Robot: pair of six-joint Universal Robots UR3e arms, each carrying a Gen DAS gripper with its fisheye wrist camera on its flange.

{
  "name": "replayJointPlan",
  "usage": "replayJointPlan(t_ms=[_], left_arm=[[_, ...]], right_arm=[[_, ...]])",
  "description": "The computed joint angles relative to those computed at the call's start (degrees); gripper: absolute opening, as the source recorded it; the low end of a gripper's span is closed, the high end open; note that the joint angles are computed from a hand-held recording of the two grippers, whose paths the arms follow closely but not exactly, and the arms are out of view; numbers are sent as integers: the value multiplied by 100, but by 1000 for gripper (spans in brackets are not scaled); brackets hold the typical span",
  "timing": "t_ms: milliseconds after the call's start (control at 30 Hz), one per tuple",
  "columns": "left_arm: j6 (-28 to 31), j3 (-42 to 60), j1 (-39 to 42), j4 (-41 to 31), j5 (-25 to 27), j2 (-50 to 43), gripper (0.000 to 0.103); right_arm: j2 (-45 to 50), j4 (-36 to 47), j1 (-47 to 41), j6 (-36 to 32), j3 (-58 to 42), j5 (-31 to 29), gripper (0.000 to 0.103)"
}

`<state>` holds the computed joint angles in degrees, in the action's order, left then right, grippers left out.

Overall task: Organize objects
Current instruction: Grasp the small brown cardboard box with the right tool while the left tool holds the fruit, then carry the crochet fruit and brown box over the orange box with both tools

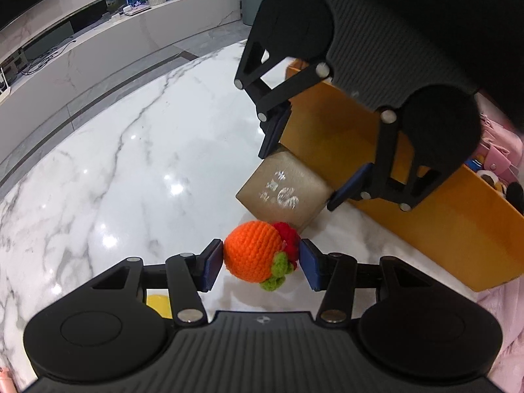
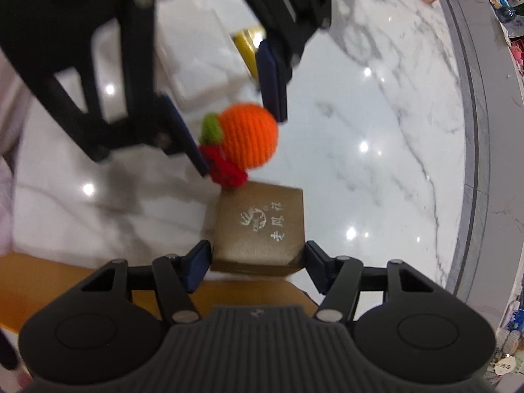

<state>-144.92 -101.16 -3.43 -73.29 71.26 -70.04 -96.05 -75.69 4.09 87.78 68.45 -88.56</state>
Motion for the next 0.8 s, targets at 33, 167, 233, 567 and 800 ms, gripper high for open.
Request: replayJointPlan(t_ms=[33,167,233,567,800], left_arm=[[-7,4,-18,-54,0,29,59],[-52,1,-236,-159,214,87,59],[-22,-88,-214,-178,197,170,59],[38,-218,121,-300,-51,272,59],[80,-202,95,-333,-18,251,59]], right_arm=[[-11,179,-19,17,-128,87,63],[-120,692,71,-78,-383,164,63],[-177,713,186,-94,-315,142,63],[-289,-175,450,522,504,108,65],[-436,-224,246,641,742,264,64]])
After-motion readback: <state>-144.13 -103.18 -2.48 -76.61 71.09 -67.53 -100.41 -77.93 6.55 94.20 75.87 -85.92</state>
